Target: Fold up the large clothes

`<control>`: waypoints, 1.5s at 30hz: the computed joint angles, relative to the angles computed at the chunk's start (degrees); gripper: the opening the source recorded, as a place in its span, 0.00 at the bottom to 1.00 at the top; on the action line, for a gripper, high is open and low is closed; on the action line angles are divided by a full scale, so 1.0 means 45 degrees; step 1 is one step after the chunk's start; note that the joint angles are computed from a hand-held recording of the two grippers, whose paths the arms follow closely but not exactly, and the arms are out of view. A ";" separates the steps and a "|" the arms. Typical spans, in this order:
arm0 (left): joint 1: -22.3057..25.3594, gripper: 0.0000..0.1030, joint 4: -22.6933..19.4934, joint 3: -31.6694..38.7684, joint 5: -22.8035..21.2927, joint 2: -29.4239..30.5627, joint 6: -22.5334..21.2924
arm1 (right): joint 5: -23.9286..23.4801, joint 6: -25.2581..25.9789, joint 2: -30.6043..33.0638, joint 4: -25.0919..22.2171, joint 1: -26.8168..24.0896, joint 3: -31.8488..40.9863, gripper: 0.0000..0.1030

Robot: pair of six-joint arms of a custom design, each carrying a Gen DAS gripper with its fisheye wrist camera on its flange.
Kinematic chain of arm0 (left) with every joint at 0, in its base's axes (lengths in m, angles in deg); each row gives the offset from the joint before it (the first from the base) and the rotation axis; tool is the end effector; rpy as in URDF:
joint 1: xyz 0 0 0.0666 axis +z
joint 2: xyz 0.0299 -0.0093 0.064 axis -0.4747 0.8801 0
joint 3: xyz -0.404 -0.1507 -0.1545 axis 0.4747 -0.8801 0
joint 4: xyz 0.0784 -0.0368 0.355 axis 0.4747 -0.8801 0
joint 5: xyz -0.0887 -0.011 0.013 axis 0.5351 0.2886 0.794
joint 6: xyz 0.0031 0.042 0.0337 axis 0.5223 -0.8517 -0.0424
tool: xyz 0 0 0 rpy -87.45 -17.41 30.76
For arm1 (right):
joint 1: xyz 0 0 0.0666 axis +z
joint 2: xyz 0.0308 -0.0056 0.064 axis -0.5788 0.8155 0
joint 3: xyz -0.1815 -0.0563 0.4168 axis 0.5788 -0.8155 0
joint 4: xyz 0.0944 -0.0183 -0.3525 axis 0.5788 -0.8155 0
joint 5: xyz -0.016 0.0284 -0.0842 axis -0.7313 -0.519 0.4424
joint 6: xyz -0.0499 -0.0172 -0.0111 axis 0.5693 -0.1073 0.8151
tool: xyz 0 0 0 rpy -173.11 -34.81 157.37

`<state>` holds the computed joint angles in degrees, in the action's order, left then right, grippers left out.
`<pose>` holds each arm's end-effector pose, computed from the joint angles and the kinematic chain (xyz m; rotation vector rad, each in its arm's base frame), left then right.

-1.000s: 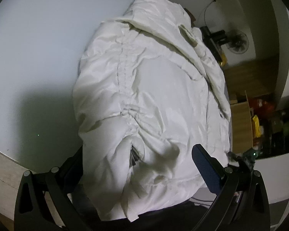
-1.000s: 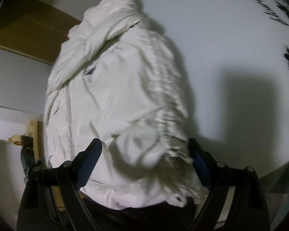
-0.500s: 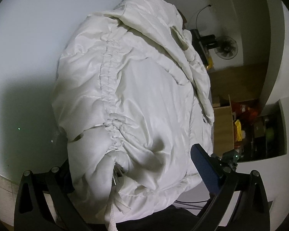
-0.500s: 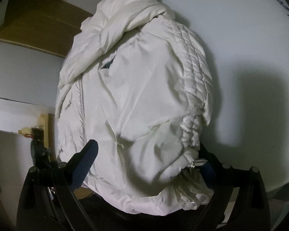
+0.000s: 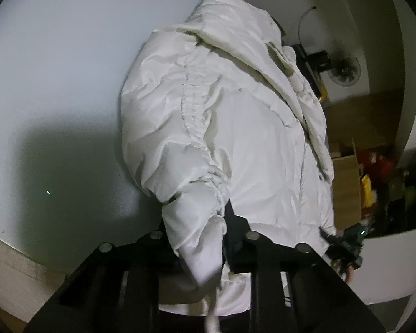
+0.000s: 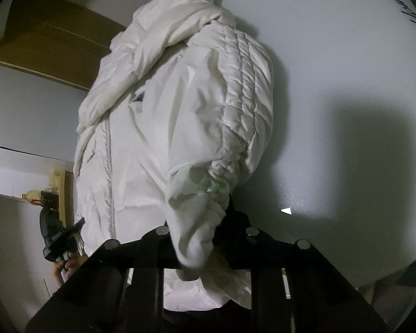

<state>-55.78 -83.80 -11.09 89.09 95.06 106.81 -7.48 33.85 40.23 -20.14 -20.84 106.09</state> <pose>0.2708 -0.1432 0.3406 -0.9450 2.4011 -0.8107 0.5147 0.1525 0.3836 -0.0995 2.8270 0.9127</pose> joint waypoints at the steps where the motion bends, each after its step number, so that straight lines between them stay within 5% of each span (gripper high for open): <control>1: -0.0128 0.16 -0.0248 0.0140 -0.0214 0.0001 -0.0177 | -0.0133 0.0043 -0.0110 0.0109 -0.0040 -0.0102 0.18; 8: -0.0795 0.12 -0.1027 0.0604 -0.0725 -0.0595 -0.0913 | -0.0807 0.0874 -0.0757 -0.0419 -0.0153 -0.0041 0.17; 12: -0.0488 0.16 -0.0728 0.0320 -0.0234 -0.0713 -0.0794 | -0.0550 0.0980 -0.0521 -0.0952 -0.0250 -0.0004 0.17; 15: -0.0043 0.20 -0.0337 0.0048 0.0413 -0.0614 -0.0427 | -0.0637 0.0550 -0.0290 -0.1018 -0.0434 -0.0030 0.26; 20: 0.0473 0.32 -0.0008 -0.0206 0.1196 -0.0543 -0.0272 | -0.0518 0.0208 -0.0318 -0.0833 -0.0815 -0.0059 0.64; 23: 0.0652 0.35 0.0151 -0.0217 0.1380 -0.0416 -0.0360 | -0.0198 -0.0445 -0.0460 0.0032 -0.1216 -0.0100 0.76; 25: 0.0760 0.37 0.0360 -0.0309 0.1502 -0.0365 -0.0342 | 0.0091 -0.0355 -0.0259 0.0105 -0.1348 0.0134 0.81; 29: 0.0931 0.47 0.1179 -0.0568 0.1910 -0.0259 -0.0139 | -0.1304 0.0777 0.0227 -0.0535 -0.1172 0.0536 0.83; 33: 0.0872 0.52 0.1485 -0.0617 0.1857 -0.0212 -0.0054 | -0.3785 0.2155 0.1015 -0.2298 -0.0887 0.0993 0.83; 36: 0.0758 0.52 0.1505 -0.0630 0.1755 -0.0228 -0.0162 | -0.3866 0.2944 0.0905 -0.2919 -0.0793 0.0802 0.82; 40: 0.0905 0.52 0.1682 -0.0687 0.1940 -0.0198 -0.0107 | -0.3119 0.1771 0.0601 -0.2473 -0.1184 0.0182 0.35; 44: 0.0716 0.49 0.1019 -0.0332 0.1569 -0.0072 -0.0602 | -0.2839 0.1440 0.0479 -0.2025 -0.1117 0.0010 0.28; 45: 0.0568 0.41 0.0674 -0.0145 0.1289 -0.0029 -0.0741 | -0.2526 0.1426 0.0368 -0.1897 -0.1025 -0.0003 0.26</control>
<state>-53.23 -80.77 -11.75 94.89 94.93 103.48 -18.85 40.27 41.89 -28.67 -25.45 106.07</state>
